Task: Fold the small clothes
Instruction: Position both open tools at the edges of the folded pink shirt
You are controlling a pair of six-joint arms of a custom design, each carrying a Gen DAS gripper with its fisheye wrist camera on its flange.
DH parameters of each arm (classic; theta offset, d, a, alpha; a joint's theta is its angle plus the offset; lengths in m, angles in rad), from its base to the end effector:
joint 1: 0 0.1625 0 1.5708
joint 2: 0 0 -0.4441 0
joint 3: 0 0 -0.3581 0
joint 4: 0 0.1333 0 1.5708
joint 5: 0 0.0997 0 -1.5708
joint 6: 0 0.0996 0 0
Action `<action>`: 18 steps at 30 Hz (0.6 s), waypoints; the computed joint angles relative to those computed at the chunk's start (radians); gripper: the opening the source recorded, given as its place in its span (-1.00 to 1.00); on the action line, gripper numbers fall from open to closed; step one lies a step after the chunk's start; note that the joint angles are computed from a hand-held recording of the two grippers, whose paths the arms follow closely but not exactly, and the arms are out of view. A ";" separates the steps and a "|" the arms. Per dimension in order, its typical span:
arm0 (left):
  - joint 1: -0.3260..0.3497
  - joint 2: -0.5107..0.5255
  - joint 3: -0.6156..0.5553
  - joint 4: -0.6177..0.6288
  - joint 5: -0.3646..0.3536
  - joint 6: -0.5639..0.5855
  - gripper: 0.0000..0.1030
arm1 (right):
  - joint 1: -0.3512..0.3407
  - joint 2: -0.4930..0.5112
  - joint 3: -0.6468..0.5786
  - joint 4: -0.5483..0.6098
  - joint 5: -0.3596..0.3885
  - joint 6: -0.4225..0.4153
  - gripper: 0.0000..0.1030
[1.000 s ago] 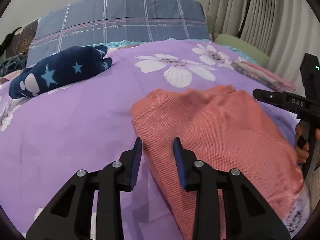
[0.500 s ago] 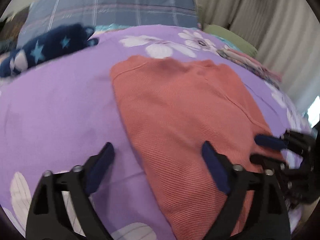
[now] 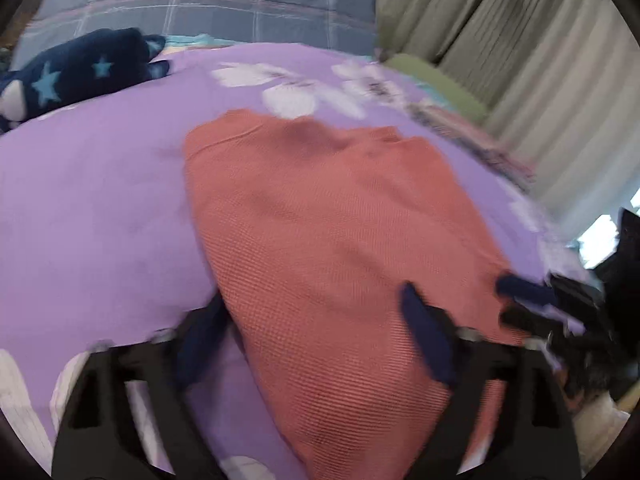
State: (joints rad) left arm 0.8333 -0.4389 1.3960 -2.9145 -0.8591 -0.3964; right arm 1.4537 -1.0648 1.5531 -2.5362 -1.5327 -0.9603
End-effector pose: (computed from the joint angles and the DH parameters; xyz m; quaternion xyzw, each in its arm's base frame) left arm -0.3434 -0.6730 0.0262 0.0902 0.9179 -0.3355 0.1917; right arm 0.0584 -0.6772 0.3403 0.4017 -0.8846 0.2123 0.1053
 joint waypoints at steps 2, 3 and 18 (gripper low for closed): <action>0.004 -0.004 0.003 -0.014 -0.020 0.019 0.53 | 0.005 0.000 -0.035 -0.021 0.011 0.020 -0.25; 0.009 -0.004 -0.001 -0.001 -0.028 0.015 0.52 | 0.009 0.011 -0.064 -0.008 0.001 0.031 -0.21; 0.054 0.006 -0.017 -0.052 -0.176 0.043 0.50 | -0.026 0.273 -0.610 0.722 0.012 0.330 -0.14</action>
State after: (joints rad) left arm 0.8872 -0.4325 1.3790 -2.9670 -1.0353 -0.3532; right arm 1.4278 -0.7922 0.9436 -1.8144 -1.5209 -0.6301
